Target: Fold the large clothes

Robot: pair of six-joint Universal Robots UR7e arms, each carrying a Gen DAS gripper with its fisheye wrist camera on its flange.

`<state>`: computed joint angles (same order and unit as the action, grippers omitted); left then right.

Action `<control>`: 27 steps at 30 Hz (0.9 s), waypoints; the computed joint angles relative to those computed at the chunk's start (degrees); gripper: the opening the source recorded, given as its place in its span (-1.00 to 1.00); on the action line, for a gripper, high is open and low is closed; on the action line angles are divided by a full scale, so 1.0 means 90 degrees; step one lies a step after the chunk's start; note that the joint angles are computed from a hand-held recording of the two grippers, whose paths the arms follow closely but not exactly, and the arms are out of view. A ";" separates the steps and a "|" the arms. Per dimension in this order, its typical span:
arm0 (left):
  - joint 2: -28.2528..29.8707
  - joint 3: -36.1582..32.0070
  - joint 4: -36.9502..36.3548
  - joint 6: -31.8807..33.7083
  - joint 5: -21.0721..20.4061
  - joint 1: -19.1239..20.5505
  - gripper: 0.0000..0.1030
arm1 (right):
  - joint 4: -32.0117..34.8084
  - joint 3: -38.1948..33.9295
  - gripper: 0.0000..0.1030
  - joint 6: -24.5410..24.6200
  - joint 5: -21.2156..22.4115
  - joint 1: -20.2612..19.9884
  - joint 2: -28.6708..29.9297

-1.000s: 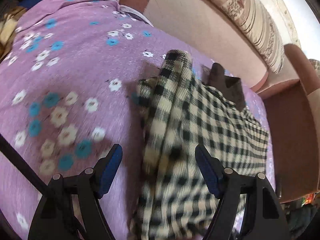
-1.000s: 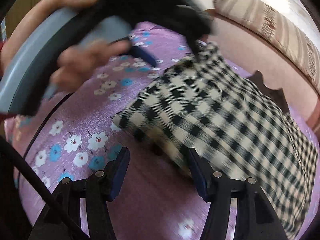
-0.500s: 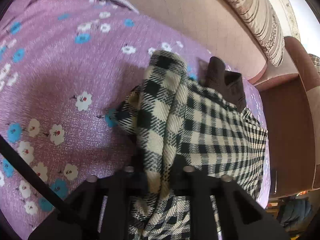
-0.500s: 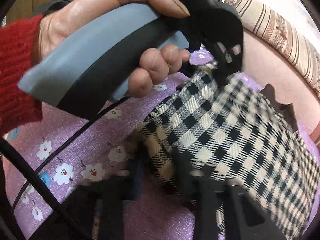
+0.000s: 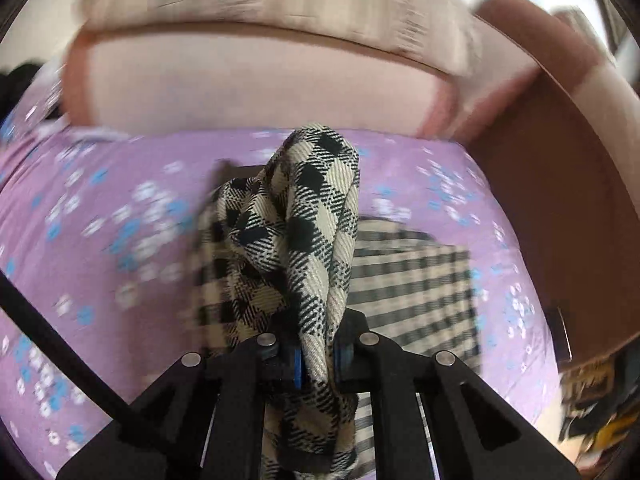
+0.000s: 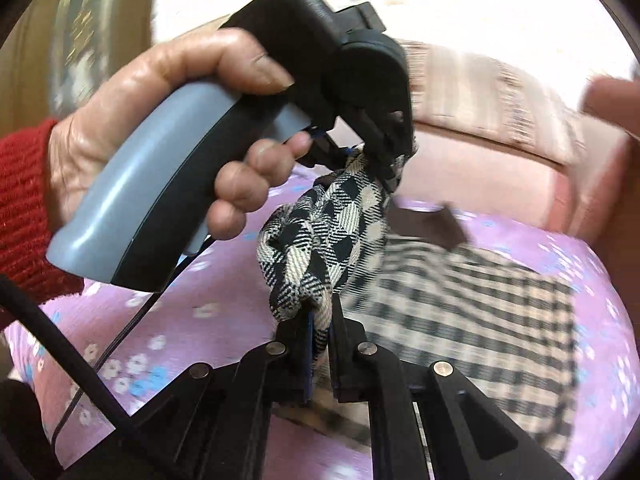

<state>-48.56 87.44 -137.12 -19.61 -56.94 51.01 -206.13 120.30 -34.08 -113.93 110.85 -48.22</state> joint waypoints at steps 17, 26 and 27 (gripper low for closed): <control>0.1908 -0.1581 0.0281 -0.0082 -0.0881 -0.0414 -0.11 | 0.1328 0.0717 -0.69 0.1584 0.0346 -0.2217 -0.1984; 0.0236 0.0628 -0.0259 -0.0095 0.0839 -0.0831 0.31 | 0.1274 0.0980 -0.01 0.2209 0.1796 -0.2863 -0.3011; 0.0105 0.0861 -0.0222 -0.0165 0.0994 -0.0849 0.31 | 0.1345 0.0858 0.03 0.2212 0.1779 -0.2837 -0.2965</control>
